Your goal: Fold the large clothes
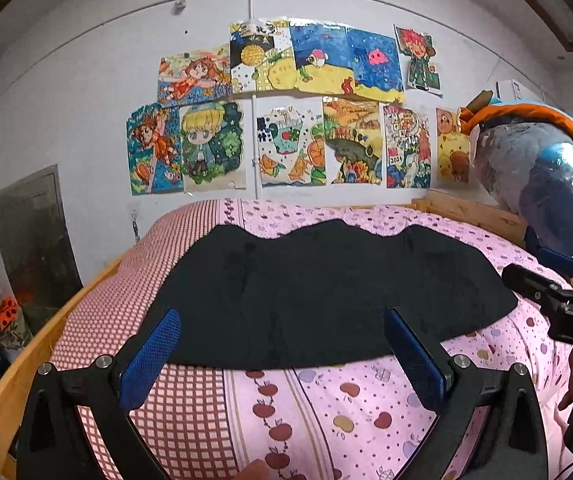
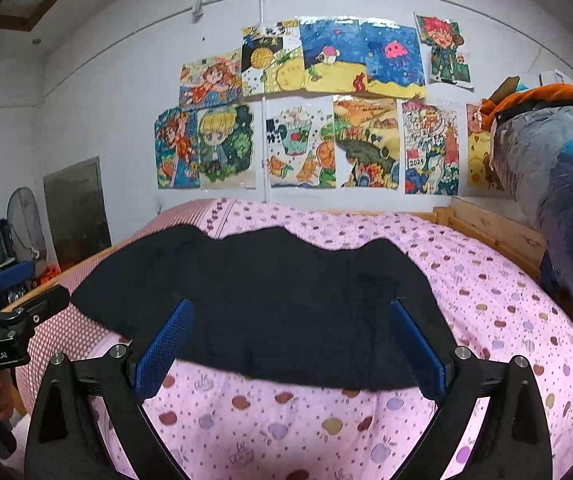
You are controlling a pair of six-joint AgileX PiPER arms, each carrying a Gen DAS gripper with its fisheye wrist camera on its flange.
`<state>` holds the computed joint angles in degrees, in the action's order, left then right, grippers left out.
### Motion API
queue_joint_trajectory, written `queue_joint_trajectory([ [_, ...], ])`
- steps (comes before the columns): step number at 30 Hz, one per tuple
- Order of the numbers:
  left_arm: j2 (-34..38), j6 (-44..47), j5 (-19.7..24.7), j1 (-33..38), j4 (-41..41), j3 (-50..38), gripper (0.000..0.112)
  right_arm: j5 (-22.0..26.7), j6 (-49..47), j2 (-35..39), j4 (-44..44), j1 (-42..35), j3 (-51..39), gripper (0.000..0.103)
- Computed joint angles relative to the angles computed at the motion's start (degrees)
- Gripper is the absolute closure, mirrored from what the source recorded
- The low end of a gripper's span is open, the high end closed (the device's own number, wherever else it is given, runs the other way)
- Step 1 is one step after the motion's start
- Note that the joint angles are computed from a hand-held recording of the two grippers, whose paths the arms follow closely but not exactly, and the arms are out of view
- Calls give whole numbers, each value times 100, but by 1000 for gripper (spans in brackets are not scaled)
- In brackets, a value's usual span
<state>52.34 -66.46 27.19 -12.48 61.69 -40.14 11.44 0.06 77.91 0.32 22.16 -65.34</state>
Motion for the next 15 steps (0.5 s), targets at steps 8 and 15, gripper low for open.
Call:
queue_joint_trajectory([
  [8, 144, 254, -66, 127, -392, 119, 9, 308, 8, 125, -100, 3, 37, 7],
  [15, 336, 948, -216, 499, -1225, 77, 9, 595, 16, 304, -79, 36, -88, 7],
])
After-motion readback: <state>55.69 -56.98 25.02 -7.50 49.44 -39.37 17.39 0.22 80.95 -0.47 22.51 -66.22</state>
